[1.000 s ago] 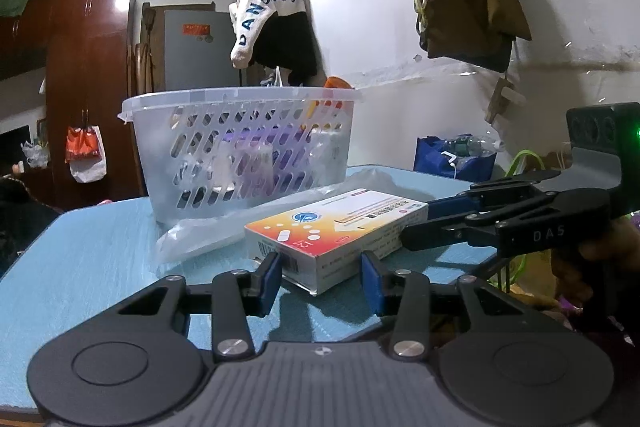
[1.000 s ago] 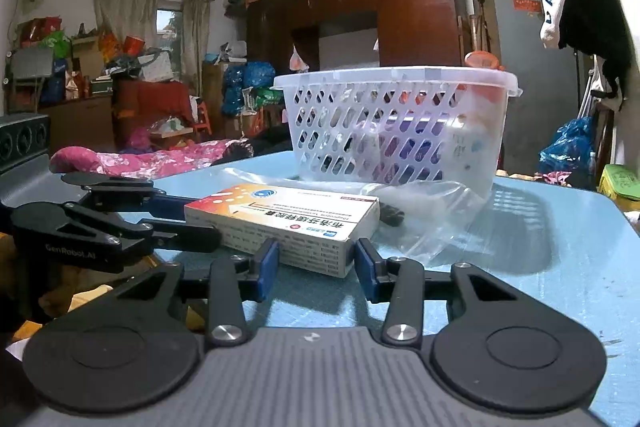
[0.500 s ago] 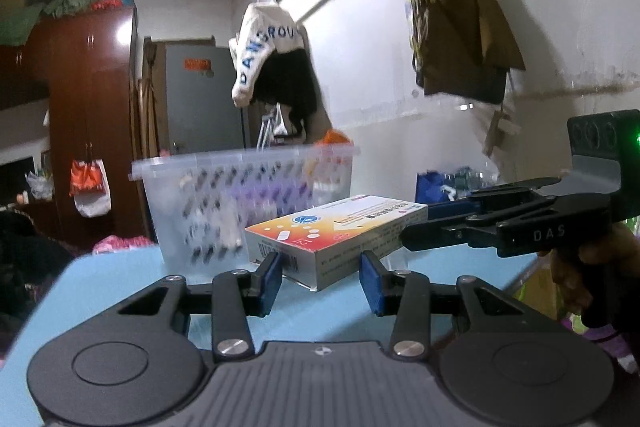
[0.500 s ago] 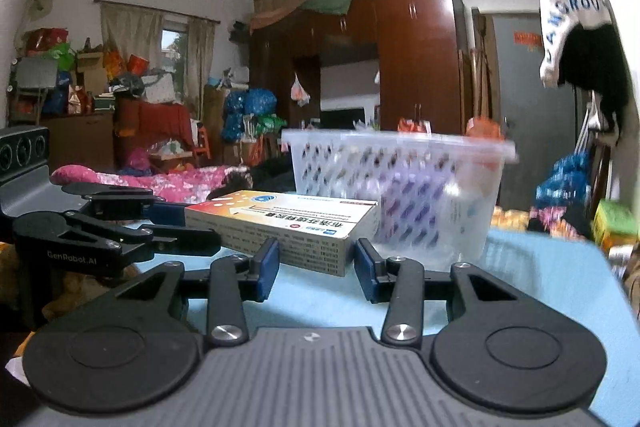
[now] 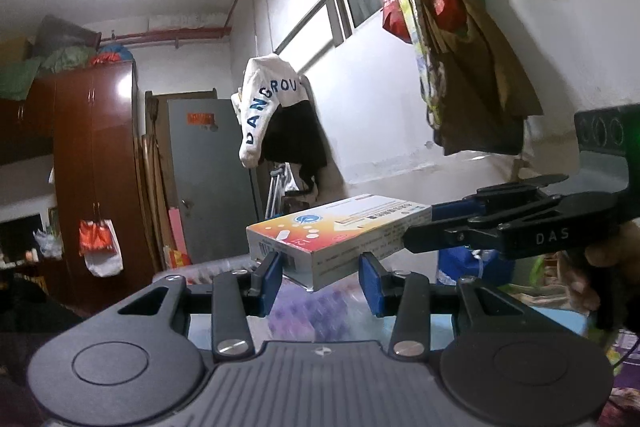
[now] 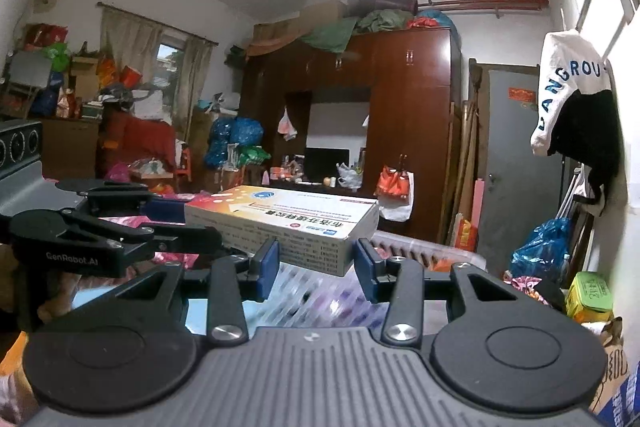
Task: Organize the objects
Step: 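Lift the medicine box with both grippers, lower into the basket, open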
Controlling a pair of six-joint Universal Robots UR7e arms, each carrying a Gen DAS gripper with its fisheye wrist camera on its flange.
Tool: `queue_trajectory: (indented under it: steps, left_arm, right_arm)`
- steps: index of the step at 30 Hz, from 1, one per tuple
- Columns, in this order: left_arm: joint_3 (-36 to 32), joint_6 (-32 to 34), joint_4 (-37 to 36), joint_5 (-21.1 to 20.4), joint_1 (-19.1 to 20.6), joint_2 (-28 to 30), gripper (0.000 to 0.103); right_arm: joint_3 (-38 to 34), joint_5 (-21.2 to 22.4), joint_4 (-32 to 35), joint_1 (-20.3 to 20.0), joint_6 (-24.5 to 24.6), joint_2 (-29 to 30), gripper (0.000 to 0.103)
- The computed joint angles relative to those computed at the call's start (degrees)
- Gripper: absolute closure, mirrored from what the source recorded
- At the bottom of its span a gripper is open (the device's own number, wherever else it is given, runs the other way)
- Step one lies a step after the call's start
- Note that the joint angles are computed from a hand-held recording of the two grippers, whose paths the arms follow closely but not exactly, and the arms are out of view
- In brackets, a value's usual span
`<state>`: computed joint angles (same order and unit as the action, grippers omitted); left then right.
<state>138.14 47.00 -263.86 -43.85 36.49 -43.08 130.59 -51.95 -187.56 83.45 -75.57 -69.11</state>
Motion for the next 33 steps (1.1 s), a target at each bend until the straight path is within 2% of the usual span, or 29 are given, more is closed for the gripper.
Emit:
queue_trajectory:
  steps: [6, 12, 16, 21, 33]
  left_arm:
    - [-7.1, 2.6, 14.7, -1.6, 4.5, -6.9, 0.056]
    - [-13.0, -2.6, 29.2, -4.8, 11.3, -10.3, 0.056]
    - [-16.1, -6.7, 37.5, -5.2, 14.7, -11.1, 0.056]
    - [-19.2, -9.5, 43.9, -3.3, 16.6, -10.9, 0.055]
    - [-22.2, -13.4, 51.0, -1.5, 17.4, -10.7, 0.053]
  right_arm:
    - [-7.6, -6.1, 0.5, 4.7, 6.9, 5.2, 0.058]
    - [-12.3, -14.0, -0.2, 7.4, 10.9, 9.8, 0.058]
    - [-14.2, -19.3, -0.5, 8.8, 12.2, 12.2, 0.058]
    - [-15.1, -24.8, -0.3, 10.3, 12.6, 13.1, 0.058]
    - [-17.8, -29.1, 3.3, 11.7, 13.3, 13.0, 0.056]
